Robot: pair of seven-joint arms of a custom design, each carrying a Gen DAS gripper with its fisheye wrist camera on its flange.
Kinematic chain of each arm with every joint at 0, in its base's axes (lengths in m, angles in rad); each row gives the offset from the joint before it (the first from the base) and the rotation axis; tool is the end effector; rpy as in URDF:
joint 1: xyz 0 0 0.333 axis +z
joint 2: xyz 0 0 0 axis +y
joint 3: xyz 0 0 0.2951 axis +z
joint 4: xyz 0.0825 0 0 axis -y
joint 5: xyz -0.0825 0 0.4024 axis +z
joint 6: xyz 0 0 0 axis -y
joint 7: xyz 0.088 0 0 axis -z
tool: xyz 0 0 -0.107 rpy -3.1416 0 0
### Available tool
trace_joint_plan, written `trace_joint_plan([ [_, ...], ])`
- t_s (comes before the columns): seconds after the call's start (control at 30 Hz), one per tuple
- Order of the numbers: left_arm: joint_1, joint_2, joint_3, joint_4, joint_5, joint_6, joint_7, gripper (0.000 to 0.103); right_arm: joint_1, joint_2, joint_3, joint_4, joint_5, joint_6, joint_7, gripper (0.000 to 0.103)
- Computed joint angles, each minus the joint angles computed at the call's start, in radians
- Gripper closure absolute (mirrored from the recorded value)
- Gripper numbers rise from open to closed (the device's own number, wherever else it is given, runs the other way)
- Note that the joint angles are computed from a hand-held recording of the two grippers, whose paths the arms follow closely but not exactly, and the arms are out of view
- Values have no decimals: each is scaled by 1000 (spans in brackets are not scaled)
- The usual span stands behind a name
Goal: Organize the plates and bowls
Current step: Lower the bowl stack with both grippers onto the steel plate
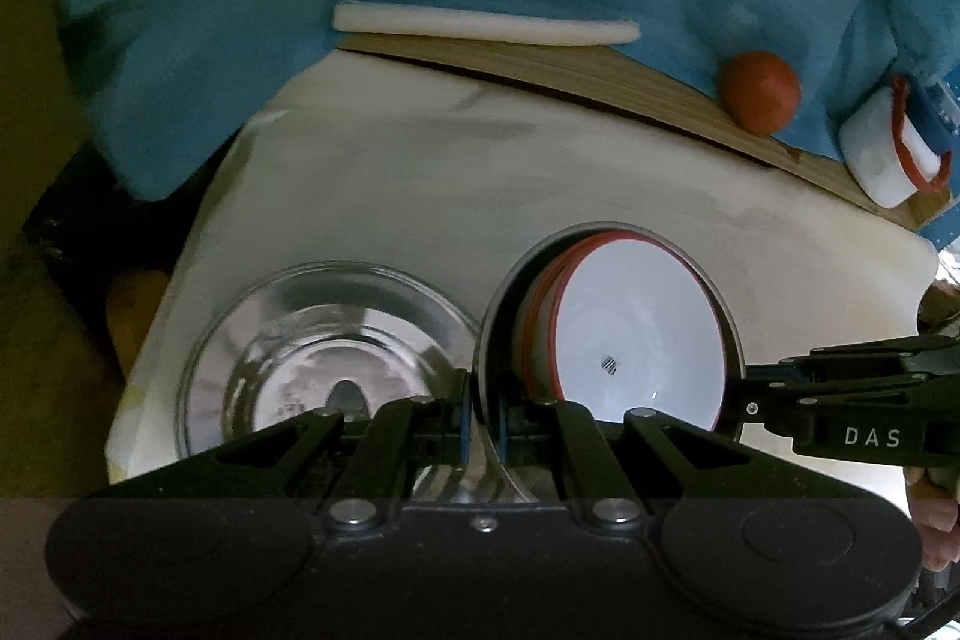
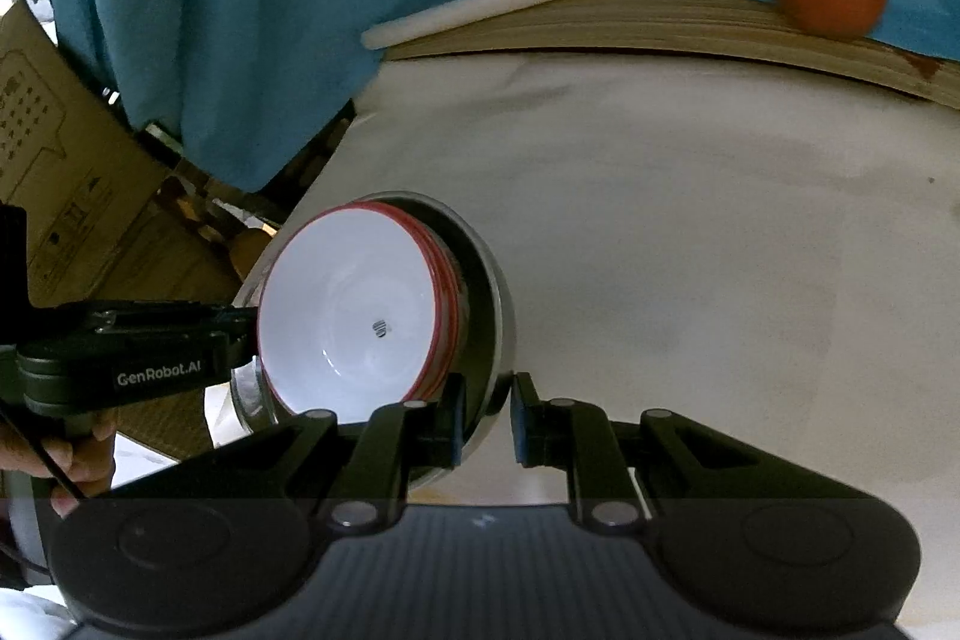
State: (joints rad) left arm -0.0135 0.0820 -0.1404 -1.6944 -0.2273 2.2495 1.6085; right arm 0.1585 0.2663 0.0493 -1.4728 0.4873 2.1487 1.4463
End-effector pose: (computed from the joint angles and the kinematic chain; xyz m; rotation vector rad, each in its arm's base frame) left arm 0.6361 -0.1021 0.5651 -1.9589 2.1393 -0.7378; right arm 0.6738 0.1578 0.5520 -1.9106 1.6551 0.0962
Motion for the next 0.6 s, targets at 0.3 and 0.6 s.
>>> trace_joint_plan([
  [0.3, 16, -19, 15, -25, 8, 15, -5, 96, 21, 63, 16, 83, -12, -13, 6, 86],
  [0.6, 24, -34, 25, -48, 52, 31, -43, 96, 35, 112, 29, 143, -18, -27, -2, 86],
])
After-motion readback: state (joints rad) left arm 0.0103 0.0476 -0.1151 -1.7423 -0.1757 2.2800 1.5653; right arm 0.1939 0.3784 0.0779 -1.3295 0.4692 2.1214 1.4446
